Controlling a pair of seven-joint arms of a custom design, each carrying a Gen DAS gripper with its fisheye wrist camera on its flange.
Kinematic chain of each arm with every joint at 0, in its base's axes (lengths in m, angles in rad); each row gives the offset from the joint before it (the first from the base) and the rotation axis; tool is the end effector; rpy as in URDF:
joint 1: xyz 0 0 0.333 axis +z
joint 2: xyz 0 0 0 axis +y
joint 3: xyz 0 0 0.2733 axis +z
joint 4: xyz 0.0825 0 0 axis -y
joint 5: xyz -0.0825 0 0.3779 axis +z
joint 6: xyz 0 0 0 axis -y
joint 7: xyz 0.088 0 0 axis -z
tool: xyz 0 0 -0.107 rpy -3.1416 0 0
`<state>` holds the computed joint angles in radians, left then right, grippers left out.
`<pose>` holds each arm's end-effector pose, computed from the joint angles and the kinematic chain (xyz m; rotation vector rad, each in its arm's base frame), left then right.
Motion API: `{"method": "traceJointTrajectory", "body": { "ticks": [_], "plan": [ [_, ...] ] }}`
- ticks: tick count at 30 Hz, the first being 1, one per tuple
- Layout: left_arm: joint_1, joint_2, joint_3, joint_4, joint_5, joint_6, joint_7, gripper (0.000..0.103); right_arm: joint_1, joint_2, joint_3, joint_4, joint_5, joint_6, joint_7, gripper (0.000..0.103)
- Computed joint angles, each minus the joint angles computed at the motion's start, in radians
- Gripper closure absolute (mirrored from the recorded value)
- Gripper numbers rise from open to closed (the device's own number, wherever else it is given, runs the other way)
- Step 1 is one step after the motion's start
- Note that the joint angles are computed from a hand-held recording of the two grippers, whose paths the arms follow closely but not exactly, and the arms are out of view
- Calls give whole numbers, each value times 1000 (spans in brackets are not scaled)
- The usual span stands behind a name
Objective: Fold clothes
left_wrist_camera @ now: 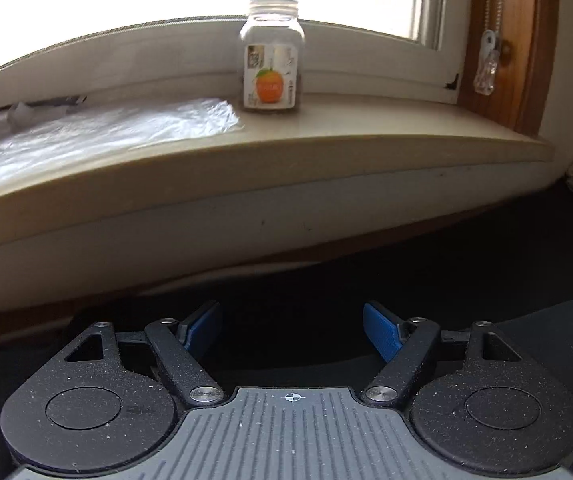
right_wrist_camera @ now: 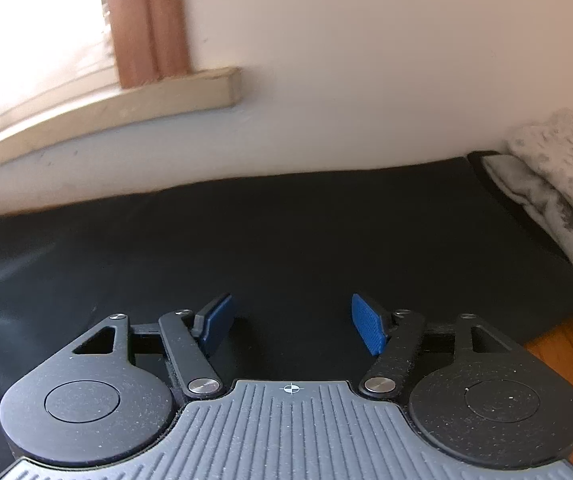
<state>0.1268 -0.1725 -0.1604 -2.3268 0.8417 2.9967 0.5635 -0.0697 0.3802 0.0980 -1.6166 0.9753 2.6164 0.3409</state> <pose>0.5187 -0.0729 0.4489 -1.8180 1.5203 -0.7733 0.6861 -0.0075 0.4305 -1.9522 1.1304 -0.4913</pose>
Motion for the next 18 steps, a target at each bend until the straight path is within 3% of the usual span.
{"method": "traceJointTrajectory", "body": {
  "ticks": [3,6,10,13,16,18],
  "plan": [
    [47,-36,-56,-11,156,-5,-171,22,-41,-68,20,-53,116,3,-118,39],
    [68,-101,-112,-39,348,-29,-367,22,-72,-164,-2,-146,262,-23,-296,39],
    [-9,-206,-131,-91,348,-54,-426,22,-92,-289,-103,-287,267,-93,-294,39],
    [-32,-226,-185,-73,385,-64,-454,21,-106,-367,-180,-386,296,-135,-414,39],
    [-63,-175,-221,-15,420,-58,-527,21,-120,-403,-244,-437,278,-179,-416,39],
    [-106,-110,-225,34,426,-39,-521,21,-140,-405,-279,-438,253,-263,-401,38]
  ]
}}
